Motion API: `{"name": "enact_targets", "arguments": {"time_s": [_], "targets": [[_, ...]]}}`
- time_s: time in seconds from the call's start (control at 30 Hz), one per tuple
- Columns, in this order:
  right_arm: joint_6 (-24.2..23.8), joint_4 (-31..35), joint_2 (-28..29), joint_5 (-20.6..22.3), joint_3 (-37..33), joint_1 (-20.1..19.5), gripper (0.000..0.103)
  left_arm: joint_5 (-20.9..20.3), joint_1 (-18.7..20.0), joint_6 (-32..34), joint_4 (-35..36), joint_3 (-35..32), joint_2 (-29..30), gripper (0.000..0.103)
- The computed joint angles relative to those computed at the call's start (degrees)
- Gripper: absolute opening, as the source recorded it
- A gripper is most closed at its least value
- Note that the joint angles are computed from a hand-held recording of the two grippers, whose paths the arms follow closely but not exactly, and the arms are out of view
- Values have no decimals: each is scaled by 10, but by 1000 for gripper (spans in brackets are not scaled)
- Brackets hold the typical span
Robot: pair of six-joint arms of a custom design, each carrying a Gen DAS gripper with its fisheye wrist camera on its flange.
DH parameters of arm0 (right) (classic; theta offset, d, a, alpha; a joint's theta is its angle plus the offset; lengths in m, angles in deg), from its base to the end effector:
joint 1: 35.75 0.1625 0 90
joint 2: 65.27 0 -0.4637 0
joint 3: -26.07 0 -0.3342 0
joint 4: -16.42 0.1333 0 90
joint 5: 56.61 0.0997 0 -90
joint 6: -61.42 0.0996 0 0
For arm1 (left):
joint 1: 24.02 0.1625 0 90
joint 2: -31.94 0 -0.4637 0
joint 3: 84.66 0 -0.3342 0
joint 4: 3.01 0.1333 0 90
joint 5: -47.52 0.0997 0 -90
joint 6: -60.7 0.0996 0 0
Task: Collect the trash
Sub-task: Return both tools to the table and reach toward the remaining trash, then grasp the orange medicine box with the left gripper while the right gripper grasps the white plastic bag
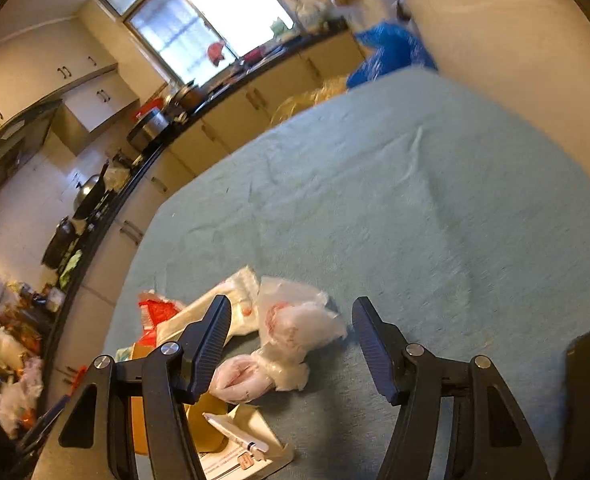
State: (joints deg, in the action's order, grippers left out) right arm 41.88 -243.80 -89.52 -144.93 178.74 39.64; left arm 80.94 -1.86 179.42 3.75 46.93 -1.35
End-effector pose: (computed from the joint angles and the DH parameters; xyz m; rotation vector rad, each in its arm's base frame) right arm 0.0421 -0.3786 0.0833 0.1349 -2.7716 1.0248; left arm -0.1303 -0.2868 0.0592 0.2963 2.2971 -0.9917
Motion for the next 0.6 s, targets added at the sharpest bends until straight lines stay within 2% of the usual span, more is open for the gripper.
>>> {"name": "enact_targets", "arguments": {"time_s": [0.13, 0.23, 0.37, 0.4, 0.43, 0.47, 0.53, 0.6], "targets": [[-4, 8, 2, -22, -11, 13, 67, 15, 32, 55, -7, -38, -8, 83], [2, 40, -1, -39, -26, 17, 67, 31, 56, 81, -2, -61, -1, 83], [-4, 53, 6, -42, -31, 13, 67, 43, 76, 108, 0, -86, 13, 83], [-7, 57, 6, -46, -32, 15, 61, 44, 79, 114, 3, -91, 17, 83], [-9, 64, 7, -49, -35, 15, 48, 45, 82, 119, 6, -97, 22, 83], [-11, 77, 5, -53, -38, 16, 42, 44, 85, 121, 9, -103, 28, 83], [-16, 98, 2, -39, -39, 10, 32, 41, 86, 129, 7, -106, 34, 83], [-28, 84, 6, -33, -35, 8, 29, 32, 84, 136, 1, -105, 40, 83]]}}
